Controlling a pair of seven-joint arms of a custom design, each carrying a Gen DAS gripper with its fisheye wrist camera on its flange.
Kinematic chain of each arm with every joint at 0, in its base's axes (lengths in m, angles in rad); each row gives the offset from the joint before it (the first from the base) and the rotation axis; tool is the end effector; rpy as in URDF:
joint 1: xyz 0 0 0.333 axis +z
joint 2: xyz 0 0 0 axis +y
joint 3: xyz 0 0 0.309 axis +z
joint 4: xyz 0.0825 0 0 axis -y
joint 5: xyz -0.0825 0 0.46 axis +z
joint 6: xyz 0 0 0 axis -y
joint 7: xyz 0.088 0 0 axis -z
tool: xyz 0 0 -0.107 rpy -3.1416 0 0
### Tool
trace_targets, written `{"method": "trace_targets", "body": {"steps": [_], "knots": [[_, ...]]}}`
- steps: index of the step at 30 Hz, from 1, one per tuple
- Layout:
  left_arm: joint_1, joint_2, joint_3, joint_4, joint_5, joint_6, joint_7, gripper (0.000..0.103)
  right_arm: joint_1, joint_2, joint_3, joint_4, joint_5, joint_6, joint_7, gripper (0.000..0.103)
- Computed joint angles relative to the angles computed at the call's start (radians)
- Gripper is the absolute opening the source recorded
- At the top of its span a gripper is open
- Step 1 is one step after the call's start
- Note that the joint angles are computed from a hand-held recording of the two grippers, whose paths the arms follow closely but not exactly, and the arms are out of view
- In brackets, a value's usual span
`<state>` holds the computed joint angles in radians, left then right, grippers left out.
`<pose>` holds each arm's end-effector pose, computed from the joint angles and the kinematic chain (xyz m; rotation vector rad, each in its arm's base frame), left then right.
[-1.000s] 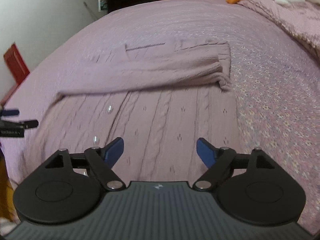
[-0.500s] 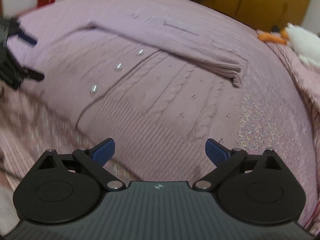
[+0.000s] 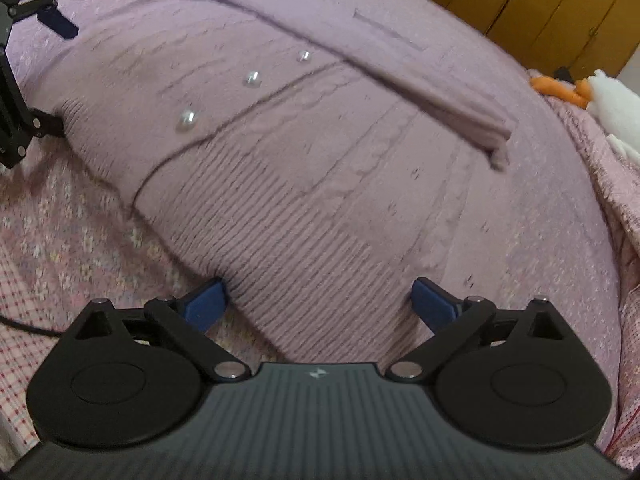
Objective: Fold small clothes
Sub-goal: 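Grasp the cardigan hem with the left gripper and lift it toward the collar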
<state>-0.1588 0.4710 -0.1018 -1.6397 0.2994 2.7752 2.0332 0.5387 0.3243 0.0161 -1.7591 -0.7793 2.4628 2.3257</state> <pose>0.7579 -0.2045 0.3758 -0.7773 2.3771 -0.3896 0.6283 0.3894 0.3788 -2.2147 1.5902 -0.8920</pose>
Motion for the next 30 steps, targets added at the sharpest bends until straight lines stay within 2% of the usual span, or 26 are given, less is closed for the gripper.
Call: {"method": "trace_targets", "body": {"steps": [3, 7, 9, 13, 16, 18, 19, 21, 23, 25, 27, 28, 30], "knots": [[0.018, -0.001, -0.014, -0.001, -0.034, 0.036, 0.002, 0.102, 0.005, 0.001, -0.019, 0.006, -0.046, 0.014, 0.061, 0.101], [0.009, 0.016, 0.003, 0.016, -0.037, 0.110, -0.032, 0.101, -0.015, 0.017, -0.018, 0.028, -0.012, 0.027, 0.082, 0.101], [0.000, 0.032, 0.013, 0.038, -0.032, 0.124, -0.047, 0.097, -0.020, 0.022, -0.018, 0.033, 0.006, 0.036, 0.082, 0.101], [0.032, 0.055, -0.036, 0.054, -0.069, 0.142, 0.011, 0.079, -0.018, 0.022, -0.019, 0.018, 0.010, 0.081, 0.079, 0.101], [0.051, 0.084, -0.070, 0.080, -0.103, 0.151, 0.071, 0.067, -0.024, 0.028, -0.016, 0.010, 0.025, 0.109, 0.027, 0.101], [0.080, 0.113, -0.112, 0.123, -0.151, 0.109, 0.125, 0.052, -0.007, 0.028, -0.030, 0.002, -0.011, 0.115, 0.037, 0.102], [0.091, 0.117, -0.131, 0.134, -0.182, 0.084, 0.144, 0.041, -0.006, 0.026, -0.032, -0.002, -0.015, 0.121, 0.045, 0.102], [0.080, 0.098, -0.122, 0.116, -0.206, 0.078, 0.144, 0.035, -0.007, 0.024, -0.035, -0.005, -0.005, 0.121, 0.065, 0.102], [0.074, 0.099, -0.119, 0.118, -0.220, 0.079, 0.154, 0.025, 0.002, 0.018, -0.045, -0.010, -0.030, 0.113, 0.107, 0.100], [0.071, 0.098, -0.119, 0.122, -0.241, 0.076, 0.150, 0.019, 0.039, 0.001, -0.079, -0.026, -0.171, 0.110, 0.222, 0.096], [0.094, 0.104, -0.148, 0.127, -0.288, 0.087, 0.164, 0.019, 0.040, -0.003, -0.071, -0.025, -0.240, 0.092, 0.242, 0.093], [0.104, 0.109, -0.162, 0.130, -0.311, 0.095, 0.172, 0.019, 0.031, -0.001, -0.059, -0.023, -0.237, 0.090, 0.226, 0.090], [0.082, 0.128, -0.137, 0.165, -0.316, 0.054, 0.140, 0.020, -0.001, 0.010, -0.030, -0.015, -0.167, 0.100, 0.160, 0.086]]}}
